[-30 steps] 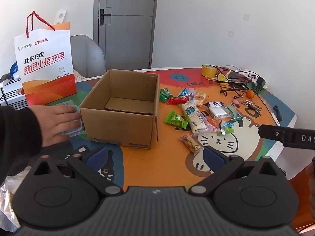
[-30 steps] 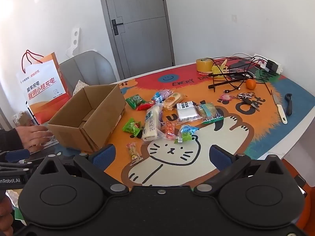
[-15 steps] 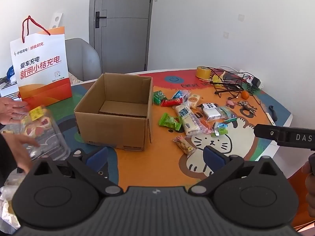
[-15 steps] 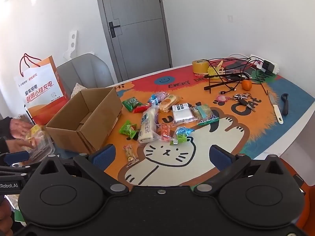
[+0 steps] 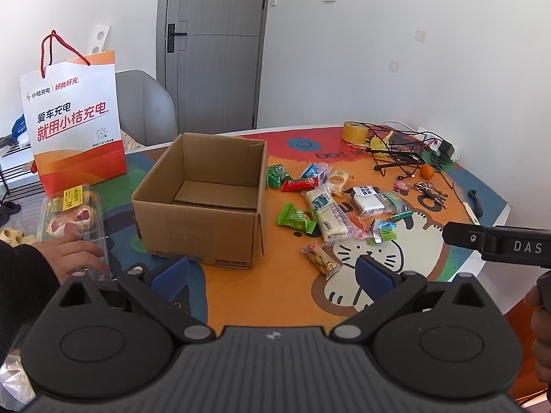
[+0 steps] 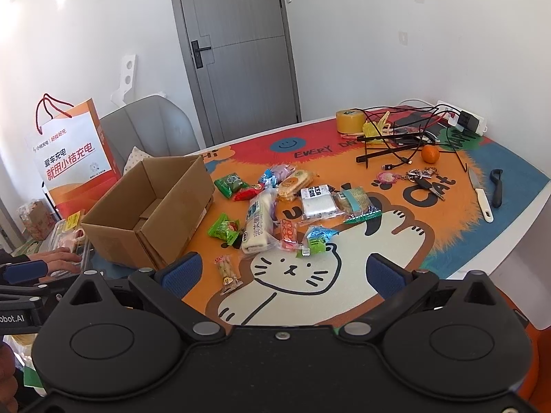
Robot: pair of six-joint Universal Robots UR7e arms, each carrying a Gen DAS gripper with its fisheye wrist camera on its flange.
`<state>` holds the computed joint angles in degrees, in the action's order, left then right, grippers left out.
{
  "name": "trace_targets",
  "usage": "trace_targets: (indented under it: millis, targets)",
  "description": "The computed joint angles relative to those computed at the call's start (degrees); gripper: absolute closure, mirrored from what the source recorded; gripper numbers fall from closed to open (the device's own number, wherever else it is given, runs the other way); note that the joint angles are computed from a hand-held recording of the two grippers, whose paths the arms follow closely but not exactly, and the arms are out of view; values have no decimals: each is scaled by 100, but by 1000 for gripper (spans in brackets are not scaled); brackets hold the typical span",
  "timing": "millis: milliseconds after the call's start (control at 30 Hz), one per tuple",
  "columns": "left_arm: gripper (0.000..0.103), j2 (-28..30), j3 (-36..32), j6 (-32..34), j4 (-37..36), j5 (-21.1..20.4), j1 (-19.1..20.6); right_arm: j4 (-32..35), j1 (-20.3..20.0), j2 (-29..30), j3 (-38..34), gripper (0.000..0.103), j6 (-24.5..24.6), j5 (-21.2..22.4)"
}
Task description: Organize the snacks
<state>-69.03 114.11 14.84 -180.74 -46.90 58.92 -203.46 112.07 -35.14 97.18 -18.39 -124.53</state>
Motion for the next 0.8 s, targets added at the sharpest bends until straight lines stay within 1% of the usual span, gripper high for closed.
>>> trace_targets:
  millis: [200,800]
  targets:
    - [1,-1,16,21,-40,6,-9,-49,32,41,-31,0,-115,-82]
    - [1,-44,50,47,-134,-15,-18,-76,44,81,-57,0,-159,-146]
